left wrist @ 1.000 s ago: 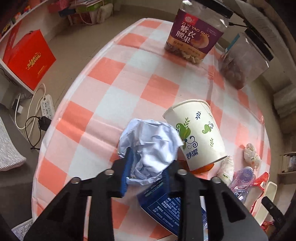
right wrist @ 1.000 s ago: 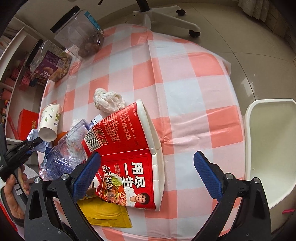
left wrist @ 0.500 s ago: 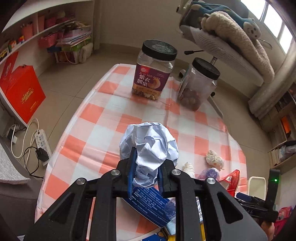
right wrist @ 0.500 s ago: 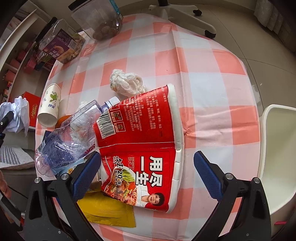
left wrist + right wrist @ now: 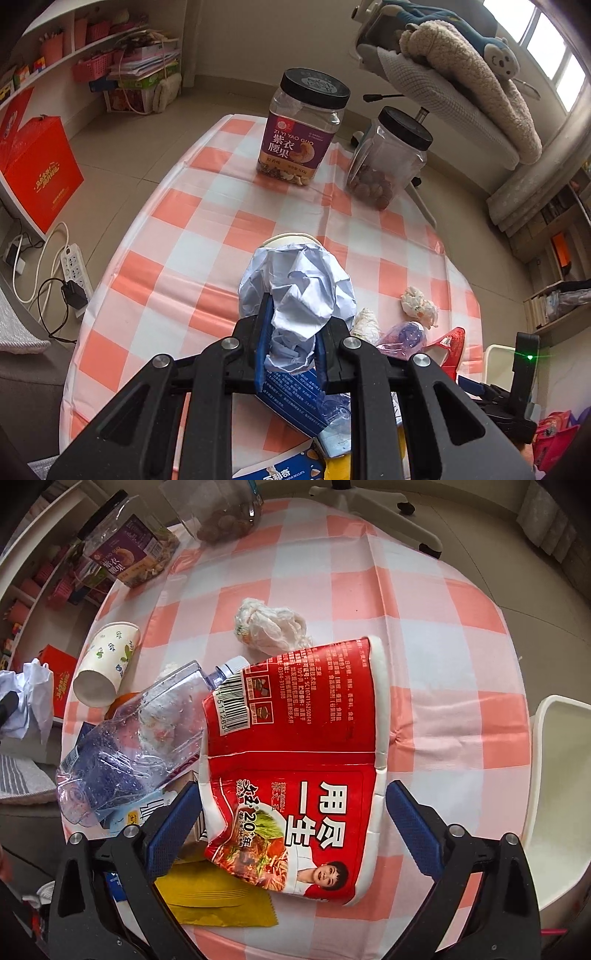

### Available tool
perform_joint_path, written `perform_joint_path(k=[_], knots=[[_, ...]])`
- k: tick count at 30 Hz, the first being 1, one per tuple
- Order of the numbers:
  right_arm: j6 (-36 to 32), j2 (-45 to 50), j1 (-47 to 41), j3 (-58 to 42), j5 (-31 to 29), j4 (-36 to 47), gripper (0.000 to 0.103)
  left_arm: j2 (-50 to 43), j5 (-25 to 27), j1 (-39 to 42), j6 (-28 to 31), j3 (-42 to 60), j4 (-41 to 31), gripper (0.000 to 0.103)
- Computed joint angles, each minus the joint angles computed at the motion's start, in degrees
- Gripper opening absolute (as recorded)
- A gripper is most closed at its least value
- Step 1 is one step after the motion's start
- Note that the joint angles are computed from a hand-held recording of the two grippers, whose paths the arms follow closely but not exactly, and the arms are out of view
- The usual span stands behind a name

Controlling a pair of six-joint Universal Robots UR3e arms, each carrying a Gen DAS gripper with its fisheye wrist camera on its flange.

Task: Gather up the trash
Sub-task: 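Reach the left gripper to the crumpled paper while the right gripper reaches the red noodle cup, then grasp the crumpled paper with the left gripper while the right gripper grasps the red noodle cup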

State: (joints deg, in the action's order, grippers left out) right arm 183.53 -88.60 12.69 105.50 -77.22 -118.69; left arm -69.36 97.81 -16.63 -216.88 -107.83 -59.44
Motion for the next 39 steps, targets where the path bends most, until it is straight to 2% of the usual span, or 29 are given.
perform_joint_path(k=[6,12,21,28,35,39], knots=[[-0.7,-4.5,-0.9,3.3,0.8,-3.4,0.085,-1.4,1.9,-3.1,-0.1,1.3,2.0,0.02],[-3.6,-11.6,-4.7,5.0,3.0,-1.7,0.085,-2.5,4.1,-6.5,-0.9,2.1,5.3,0.02],[-11.8,-25.1,-17.5,8.7,6.0,3.7,0.085,-8.5,8.2,-15.1,-2.0,4.7,13.4,0.02],[-23.5,-36.0,-36.0,11.2,10.8,13.3,0.085,-15.8,9.0,-21.3,-3.7,9.2,17.0,0.02],[-43.2,-46.9,-61.9,11.3,16.3,31.6,0.085,-27.5,8.9,-27.5,-4.7,19.8,17.9,0.02],[-54.6,-50.6,-77.0,10.8,18.0,39.5,0.09,-35.9,8.0,-31.1,-5.0,28.6,17.5,0.02]])
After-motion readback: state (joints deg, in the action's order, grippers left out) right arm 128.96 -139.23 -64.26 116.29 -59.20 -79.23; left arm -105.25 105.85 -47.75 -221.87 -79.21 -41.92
